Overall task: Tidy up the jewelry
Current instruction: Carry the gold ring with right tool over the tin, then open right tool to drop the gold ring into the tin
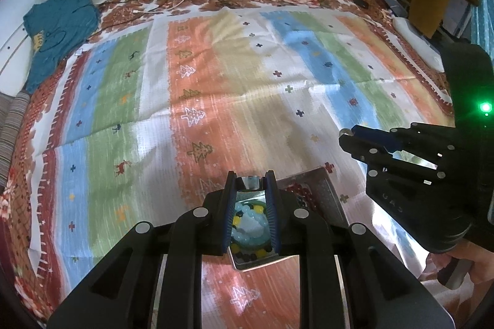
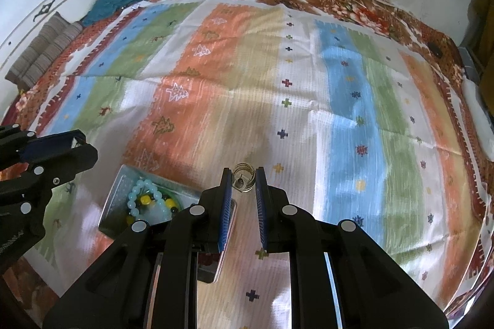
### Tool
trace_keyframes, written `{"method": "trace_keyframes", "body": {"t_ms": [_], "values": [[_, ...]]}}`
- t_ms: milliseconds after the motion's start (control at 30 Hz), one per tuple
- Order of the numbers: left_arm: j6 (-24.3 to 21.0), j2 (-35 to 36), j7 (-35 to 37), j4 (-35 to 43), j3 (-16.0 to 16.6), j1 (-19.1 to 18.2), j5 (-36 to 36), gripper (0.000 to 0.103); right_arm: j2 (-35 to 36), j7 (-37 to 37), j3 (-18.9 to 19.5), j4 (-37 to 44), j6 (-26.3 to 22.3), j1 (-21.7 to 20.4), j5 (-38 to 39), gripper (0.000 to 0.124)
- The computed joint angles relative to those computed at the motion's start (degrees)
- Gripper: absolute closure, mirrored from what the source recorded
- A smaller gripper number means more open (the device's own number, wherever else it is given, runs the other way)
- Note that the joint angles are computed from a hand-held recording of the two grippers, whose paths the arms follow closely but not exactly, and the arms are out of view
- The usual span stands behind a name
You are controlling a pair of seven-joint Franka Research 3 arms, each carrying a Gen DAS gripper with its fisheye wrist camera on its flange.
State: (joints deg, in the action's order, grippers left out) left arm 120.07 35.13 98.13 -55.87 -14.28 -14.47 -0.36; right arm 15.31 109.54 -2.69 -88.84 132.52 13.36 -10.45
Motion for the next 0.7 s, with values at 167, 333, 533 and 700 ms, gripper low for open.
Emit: {"method": "trace_keyframes", "body": {"t_ms": [167, 333, 533, 700], "values": [[1.5, -2.7, 0.2, -4.3, -0.4, 0.7, -0.6, 0.085, -1.0, -0.3, 0.5, -1.4, 0.5, 0.3, 0.3, 0.108], [1.7, -2.8, 0.2, -4.6, -0.3, 0.5, -0.3, 0.085, -2.0, -1.5, 1.1, -2.8, 1.3, 0.3, 1.7, 0.108], [4.0, -6.4, 0.9, -10.1, -0.8, 1.3, -1.2, 0.085, -3.0, -3.1, 1.7, -4.3, 2.0, 0.0, 4.6, 0.108], [2.1, -6.1, 0.1, -9.3, -1.3, 2.0, -3.5, 0.067, -3.6, -3.3, 1.9, -5.1, 1.8, -0.1, 6.0, 0.107]]}}
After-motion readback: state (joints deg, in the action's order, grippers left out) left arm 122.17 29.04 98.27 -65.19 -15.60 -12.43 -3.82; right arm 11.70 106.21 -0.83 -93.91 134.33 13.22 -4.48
